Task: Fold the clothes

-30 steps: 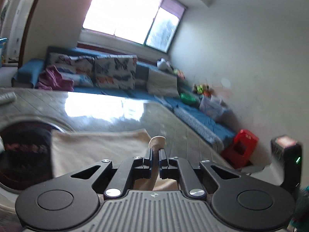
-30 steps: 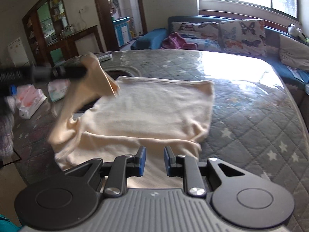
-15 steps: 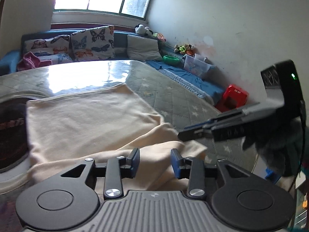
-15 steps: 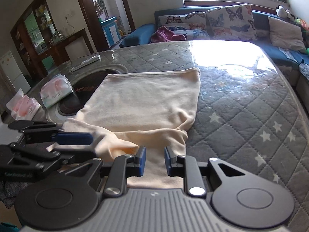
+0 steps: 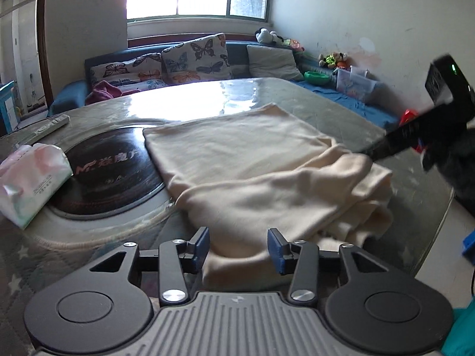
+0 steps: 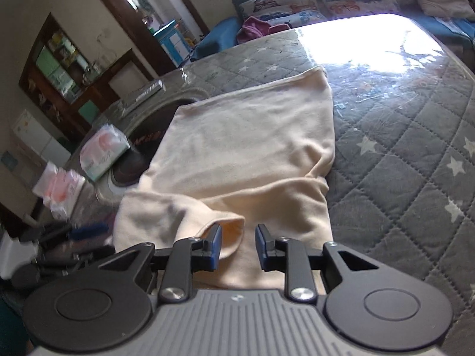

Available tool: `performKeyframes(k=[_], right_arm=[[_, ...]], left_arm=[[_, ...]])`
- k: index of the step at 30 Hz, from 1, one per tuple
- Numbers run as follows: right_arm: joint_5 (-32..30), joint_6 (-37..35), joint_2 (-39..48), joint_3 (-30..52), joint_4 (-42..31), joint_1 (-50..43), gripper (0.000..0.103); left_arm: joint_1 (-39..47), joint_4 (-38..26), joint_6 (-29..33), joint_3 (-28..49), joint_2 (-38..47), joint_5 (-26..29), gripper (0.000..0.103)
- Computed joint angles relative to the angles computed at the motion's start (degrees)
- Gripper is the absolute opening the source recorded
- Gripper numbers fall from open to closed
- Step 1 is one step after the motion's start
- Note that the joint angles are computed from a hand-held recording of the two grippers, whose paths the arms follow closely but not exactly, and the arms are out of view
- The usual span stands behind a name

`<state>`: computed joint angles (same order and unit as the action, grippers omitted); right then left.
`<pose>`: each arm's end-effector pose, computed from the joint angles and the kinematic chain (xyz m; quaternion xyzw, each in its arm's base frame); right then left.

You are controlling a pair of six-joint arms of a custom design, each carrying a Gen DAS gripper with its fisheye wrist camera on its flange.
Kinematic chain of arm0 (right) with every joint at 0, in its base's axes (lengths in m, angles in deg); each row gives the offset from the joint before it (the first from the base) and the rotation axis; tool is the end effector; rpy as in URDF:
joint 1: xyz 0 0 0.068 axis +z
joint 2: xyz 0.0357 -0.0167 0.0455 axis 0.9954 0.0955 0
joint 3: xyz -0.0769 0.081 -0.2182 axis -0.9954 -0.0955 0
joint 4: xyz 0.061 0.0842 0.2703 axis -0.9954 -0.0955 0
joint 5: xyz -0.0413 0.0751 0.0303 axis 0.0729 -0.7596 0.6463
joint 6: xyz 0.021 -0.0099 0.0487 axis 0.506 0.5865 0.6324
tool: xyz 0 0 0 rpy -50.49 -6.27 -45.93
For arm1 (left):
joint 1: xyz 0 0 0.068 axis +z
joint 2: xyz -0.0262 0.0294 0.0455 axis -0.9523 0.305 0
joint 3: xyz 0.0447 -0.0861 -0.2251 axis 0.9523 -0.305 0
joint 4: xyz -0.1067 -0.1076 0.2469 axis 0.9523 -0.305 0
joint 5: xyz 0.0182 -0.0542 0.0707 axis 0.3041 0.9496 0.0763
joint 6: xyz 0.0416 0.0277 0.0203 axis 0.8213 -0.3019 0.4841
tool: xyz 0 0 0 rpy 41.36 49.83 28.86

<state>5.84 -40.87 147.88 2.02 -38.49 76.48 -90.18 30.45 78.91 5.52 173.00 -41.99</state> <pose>0.2564 -0.0192 0.0798 0.0508 0.9243 0.2305 0.2999 0.3056 -0.1111 0.0606 0.3052 0.8528 -0.1676 0.3893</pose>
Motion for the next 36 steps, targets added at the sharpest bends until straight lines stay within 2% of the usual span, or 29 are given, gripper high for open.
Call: performKeyframes(k=[4,10,20,31,33,34,36], right_arm=[[-2.5,2.3,0.7,1.0,-0.5,-1.2,0.026],[-4.2,3.8,3.1,2.3,-1.9,-1.9,0.029],[-9.2,5.0,2.5,2.5,-4.2,-5.3,0.029],[-15.4,9.3,7.1,4.0,-1.5,-5.1,0.029],[-16.0,10.2,7.9,4.4,-1.1,-5.5,0.030],[-15.6,10.6,8.5,4.8,-1.2,-5.5,0.035],[-15.3,11.0,9.8,5.5,-1.2,-5.3,0.038]], left_arm=[[-1.6,2.1,1.8,-1.4,-0.2,-1.8,0.046],[-4.4,2.7,1.2,0.0,-0.2,-1.5,0.046],[-13.1,5.1,2.4,5.9,6.5,-3.3,0.050],[-18.4,6.9,2.4,11.6,12.6,-6.1,0.050],[-18.5,7.2,2.3,11.7,13.1,-5.5,0.050],[-18.4,7.2,2.2,11.7,13.2,-5.2,0.050],[-18.3,7.1,2.1,11.5,13.2,-5.0,0.050]])
